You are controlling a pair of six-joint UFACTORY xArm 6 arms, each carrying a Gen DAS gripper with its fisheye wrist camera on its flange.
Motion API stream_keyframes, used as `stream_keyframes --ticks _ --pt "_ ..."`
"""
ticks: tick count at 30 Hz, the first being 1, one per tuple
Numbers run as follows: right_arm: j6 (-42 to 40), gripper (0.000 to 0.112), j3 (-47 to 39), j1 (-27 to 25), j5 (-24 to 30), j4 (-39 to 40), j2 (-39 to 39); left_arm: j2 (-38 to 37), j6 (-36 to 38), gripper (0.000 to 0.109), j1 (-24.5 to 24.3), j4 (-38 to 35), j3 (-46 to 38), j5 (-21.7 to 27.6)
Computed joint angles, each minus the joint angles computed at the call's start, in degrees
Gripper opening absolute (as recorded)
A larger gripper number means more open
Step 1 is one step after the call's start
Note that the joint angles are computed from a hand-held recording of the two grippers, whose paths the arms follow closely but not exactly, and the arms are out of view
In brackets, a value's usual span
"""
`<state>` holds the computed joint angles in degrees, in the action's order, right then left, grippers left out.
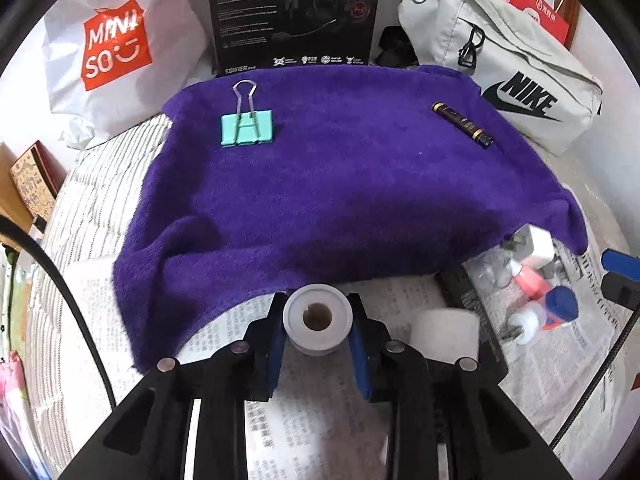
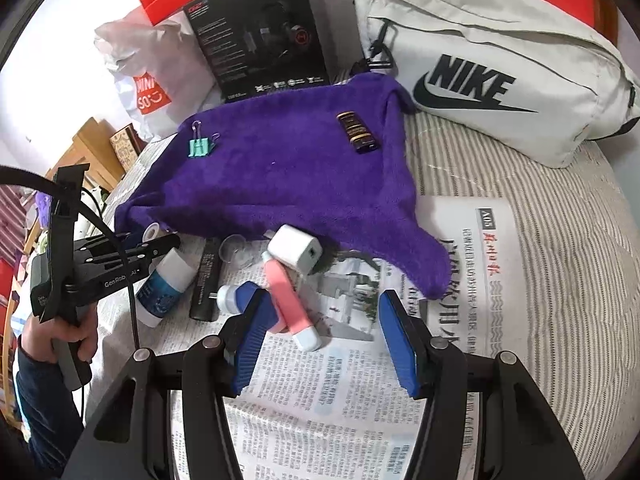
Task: Organize rigid objects
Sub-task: 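Grasp the white tape roll with the left gripper while the right grasps the blue-capped bottle, then lift and carry the tape roll and blue-capped bottle onto the towel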
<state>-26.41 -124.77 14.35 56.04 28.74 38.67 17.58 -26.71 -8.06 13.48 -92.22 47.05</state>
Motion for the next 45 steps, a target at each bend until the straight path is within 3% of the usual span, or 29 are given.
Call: stream_keyframes --ticks 8,11,16,20,32,45 --pt "-6.96 0.056 4.76 2.12 -0.73 2.02 -2.6 -4.48 -2.33 0.028 0.97 0.72 6.51 -2.24" --pt "-9.45 0.044 7.51 3.42 -3.76 0.76 -3.68 -5.08 -3.13 0.028 0.8 1.09 7.54 -2.84" --pt "-10.24 0.038 5.66 4.15 -3.0 0.43 -1.93 -5.4 -3.62 0.028 0.72 1.11 8.21 -3.45" --pt "-10.65 0.024 3.49 4.58 -2.52 0.03 0.15 -6.12 -3.07 0.028 0.92 -0.3 9.47 -4.79" --pt "-8.71 0.023 -0.51 5.35 0.1 -3.49 2.96 -6.98 -2.68 0.028 1.06 -1.36 11.22 -6.57" --pt "-8.5 0.021 1.35 4.19 -1.58 -1.29 1.05 -8.31 -1.72 0.028 1.24 -2.54 13.19 -8.44"
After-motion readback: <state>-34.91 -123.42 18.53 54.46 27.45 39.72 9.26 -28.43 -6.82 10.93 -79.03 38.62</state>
